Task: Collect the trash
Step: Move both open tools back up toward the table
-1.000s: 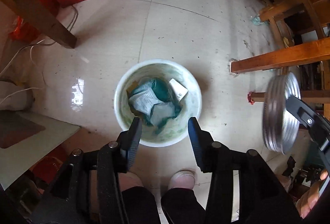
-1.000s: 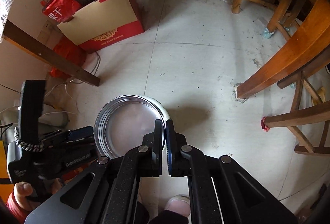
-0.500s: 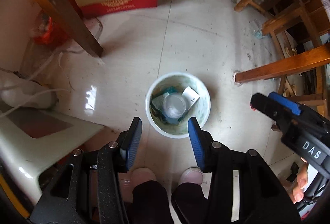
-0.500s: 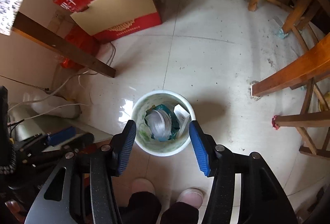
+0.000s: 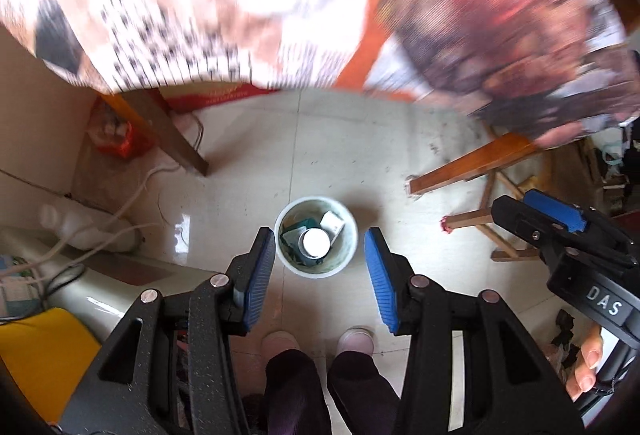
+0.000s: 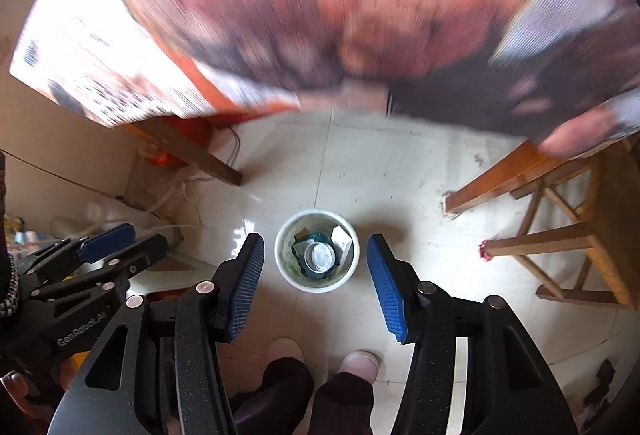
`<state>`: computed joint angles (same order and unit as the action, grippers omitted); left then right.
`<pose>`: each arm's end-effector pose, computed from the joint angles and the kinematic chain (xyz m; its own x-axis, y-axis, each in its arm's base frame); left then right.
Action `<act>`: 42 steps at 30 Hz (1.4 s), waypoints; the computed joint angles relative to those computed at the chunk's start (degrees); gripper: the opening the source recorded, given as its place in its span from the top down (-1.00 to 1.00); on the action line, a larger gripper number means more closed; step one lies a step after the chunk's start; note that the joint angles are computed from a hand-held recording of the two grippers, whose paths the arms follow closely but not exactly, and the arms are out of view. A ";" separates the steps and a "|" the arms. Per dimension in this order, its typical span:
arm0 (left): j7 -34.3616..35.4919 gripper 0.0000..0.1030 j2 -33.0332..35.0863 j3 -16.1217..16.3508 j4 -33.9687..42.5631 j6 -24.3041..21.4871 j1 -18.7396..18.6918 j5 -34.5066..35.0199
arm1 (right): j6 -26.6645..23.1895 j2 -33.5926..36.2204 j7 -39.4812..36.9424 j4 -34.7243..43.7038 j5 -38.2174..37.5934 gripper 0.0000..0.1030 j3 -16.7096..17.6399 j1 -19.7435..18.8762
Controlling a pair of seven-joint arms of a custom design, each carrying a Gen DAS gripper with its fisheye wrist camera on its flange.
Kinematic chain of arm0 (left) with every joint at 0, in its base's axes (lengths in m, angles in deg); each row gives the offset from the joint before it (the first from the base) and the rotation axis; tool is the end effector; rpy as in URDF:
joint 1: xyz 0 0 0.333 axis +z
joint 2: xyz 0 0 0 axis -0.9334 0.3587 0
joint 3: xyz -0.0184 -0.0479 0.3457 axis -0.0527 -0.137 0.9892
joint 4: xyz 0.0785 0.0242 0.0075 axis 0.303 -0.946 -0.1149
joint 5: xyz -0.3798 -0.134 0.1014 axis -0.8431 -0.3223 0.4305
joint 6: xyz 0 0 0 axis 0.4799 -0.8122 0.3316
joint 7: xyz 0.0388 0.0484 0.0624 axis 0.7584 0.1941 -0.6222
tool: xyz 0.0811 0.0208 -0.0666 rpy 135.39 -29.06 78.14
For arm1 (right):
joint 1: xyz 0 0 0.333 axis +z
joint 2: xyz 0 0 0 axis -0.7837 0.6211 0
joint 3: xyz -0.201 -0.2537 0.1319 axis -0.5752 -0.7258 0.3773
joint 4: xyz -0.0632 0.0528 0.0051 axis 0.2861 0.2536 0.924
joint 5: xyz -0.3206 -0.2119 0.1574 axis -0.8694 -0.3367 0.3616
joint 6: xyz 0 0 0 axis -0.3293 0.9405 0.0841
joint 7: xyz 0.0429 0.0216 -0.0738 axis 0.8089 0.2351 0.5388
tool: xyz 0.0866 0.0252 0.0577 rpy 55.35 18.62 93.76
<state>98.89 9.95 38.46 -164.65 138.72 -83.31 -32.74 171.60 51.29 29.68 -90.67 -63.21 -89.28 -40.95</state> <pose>0.5507 -0.2868 0.5641 -0.1575 -0.9748 0.1582 -0.9580 0.1119 -0.2642 0.5026 0.0766 0.6062 0.0494 -0.9650 -0.2577 -0.9708 0.0143 -0.2395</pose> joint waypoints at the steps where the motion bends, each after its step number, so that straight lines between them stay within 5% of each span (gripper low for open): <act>1: 0.31 0.12 -0.45 -0.02 1.34 -1.23 -0.02 0.04 | -1.31 -0.64 0.47 1.49 -0.33 0.03 0.02 -0.12; 8: 2.18 0.12 -2.56 -0.36 12.52 -8.24 -0.08 1.60 | -8.27 -2.46 4.91 12.96 -3.06 0.03 0.42 -0.55; 19: 6.13 0.07 -1.78 -0.41 32.23 -14.60 -0.08 4.16 | -10.84 -0.86 11.15 31.61 -8.65 0.03 2.01 -0.95; 25: 9.77 0.05 -2.14 -0.18 39.13 -14.53 0.09 4.49 | -8.80 -1.59 13.37 36.79 -14.40 0.03 3.72 -1.10; 32: 12.79 -0.13 -5.57 0.35 38.23 -9.46 1.47 1.71 | -5.79 -2.48 17.17 39.31 -19.85 0.03 5.20 -1.32; 37: 12.59 -0.42 -4.56 0.13 40.00 -7.66 2.02 1.32 | -4.21 -2.07 19.20 40.10 -22.65 -0.34 5.49 -1.96; 39: 11.23 -0.62 -2.96 -0.07 42.10 -7.43 1.97 2.48 | -3.93 -1.57 19.24 40.62 -22.63 -0.38 5.07 -1.94; 42: 8.89 -0.67 -0.65 -0.08 44.50 -6.09 1.53 4.10 | -3.13 0.43 17.84 42.06 -21.75 -0.38 3.92 -1.92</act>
